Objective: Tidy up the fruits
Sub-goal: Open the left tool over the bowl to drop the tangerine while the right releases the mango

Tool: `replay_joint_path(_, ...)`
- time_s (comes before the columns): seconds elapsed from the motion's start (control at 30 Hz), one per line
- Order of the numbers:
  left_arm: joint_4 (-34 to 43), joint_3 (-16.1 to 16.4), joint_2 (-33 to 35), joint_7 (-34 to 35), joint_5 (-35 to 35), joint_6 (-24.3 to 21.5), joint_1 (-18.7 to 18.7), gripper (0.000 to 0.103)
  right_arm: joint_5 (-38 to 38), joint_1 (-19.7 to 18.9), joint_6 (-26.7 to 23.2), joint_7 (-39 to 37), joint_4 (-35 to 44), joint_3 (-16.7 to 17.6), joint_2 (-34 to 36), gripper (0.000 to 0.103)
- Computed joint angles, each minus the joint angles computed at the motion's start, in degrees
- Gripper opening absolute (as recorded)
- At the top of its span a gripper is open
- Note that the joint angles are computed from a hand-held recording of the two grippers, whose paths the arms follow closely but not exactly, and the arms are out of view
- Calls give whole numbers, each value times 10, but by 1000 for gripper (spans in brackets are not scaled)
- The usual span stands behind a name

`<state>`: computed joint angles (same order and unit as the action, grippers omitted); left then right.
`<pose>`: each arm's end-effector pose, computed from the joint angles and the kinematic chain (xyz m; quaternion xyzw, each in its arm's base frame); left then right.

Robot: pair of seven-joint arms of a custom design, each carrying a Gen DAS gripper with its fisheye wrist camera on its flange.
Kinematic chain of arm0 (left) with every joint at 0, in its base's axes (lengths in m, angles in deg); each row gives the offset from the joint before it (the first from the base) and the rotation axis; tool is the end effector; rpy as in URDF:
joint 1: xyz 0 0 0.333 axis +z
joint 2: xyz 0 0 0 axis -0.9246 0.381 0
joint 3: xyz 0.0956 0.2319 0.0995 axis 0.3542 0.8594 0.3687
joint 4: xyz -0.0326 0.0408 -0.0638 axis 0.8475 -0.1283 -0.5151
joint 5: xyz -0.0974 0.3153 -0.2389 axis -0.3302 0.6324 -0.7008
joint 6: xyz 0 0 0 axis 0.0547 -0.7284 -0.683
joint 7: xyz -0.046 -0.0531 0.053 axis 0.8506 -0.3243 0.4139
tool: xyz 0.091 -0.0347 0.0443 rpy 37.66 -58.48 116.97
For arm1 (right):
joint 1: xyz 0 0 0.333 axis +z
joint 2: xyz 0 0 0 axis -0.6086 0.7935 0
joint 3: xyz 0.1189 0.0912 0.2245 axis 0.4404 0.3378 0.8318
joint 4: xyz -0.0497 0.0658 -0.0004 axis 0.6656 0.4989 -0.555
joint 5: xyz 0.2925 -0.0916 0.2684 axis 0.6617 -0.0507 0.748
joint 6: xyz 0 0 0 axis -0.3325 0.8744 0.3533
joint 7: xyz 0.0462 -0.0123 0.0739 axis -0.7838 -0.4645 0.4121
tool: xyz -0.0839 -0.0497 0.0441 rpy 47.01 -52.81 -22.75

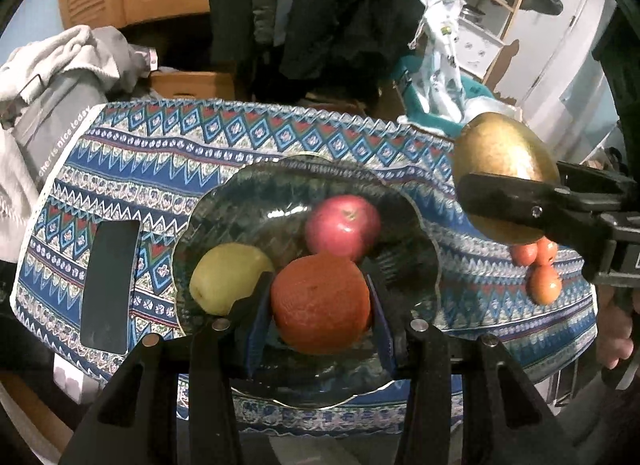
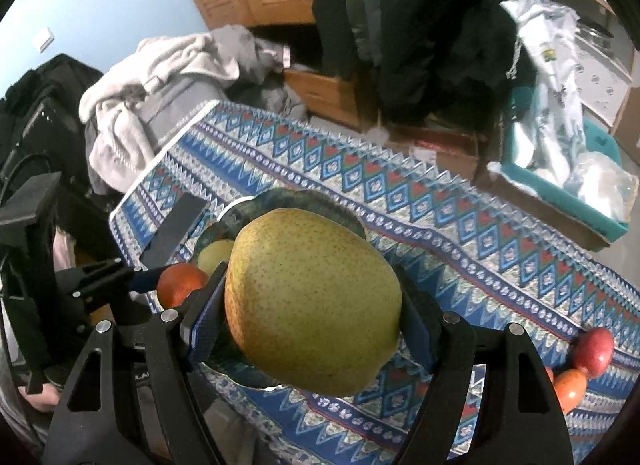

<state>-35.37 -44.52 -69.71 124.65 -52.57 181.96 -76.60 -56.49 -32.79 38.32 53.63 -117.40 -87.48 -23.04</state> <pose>0.5657 -0.2059 0.4630 -0.7383 0.6258 -0.2162 0.1289 0.6463 0.1035 0.5118 -0.8579 0.4194 0.0038 0.2967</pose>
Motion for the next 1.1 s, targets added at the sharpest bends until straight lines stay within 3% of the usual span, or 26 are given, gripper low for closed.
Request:
replay_joint_path(0.57,-1,7,37,20,-36,-42,5,46,-61,14,-39,27,20,12,64,77)
replay_joint_path(1.1,17,10,56,10,-18,-79,5,47,-100,23,-58,39,23,18,90,77)
